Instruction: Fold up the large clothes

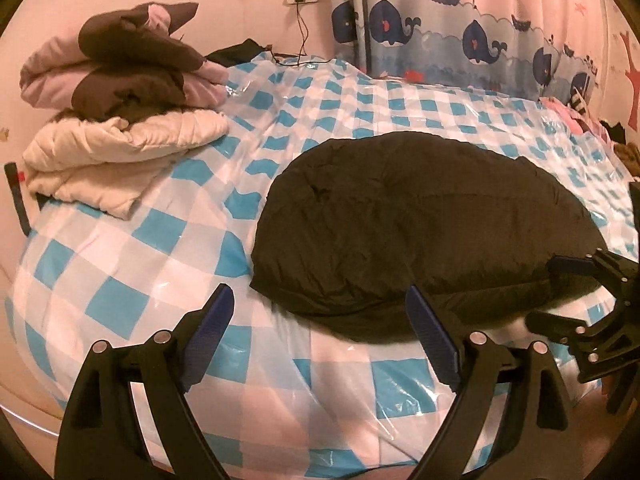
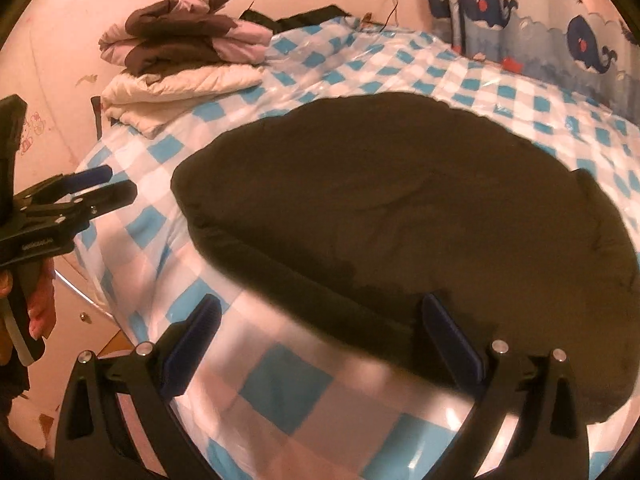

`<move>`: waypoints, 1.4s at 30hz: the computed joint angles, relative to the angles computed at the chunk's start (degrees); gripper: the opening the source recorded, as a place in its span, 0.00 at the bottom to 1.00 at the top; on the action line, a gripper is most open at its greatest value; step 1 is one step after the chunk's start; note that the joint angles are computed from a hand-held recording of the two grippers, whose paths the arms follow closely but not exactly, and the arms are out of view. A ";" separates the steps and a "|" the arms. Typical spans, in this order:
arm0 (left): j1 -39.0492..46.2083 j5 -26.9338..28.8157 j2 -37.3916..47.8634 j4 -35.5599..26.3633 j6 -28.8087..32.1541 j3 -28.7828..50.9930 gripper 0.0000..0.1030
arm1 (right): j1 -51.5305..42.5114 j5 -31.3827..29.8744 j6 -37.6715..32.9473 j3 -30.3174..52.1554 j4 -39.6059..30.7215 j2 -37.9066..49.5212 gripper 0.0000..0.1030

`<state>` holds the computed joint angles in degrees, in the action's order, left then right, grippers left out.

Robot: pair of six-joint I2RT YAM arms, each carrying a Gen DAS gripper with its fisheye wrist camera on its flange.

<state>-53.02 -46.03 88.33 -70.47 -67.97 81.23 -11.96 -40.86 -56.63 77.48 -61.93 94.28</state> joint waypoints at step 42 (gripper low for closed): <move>25.34 49.49 -20.97 75.17 -16.91 -47.81 0.85 | -0.56 -12.99 17.44 14.29 -8.99 14.09 0.94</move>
<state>-27.68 3.46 67.36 4.70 -84.88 33.42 -12.52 -53.85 -39.19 91.76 -70.91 108.37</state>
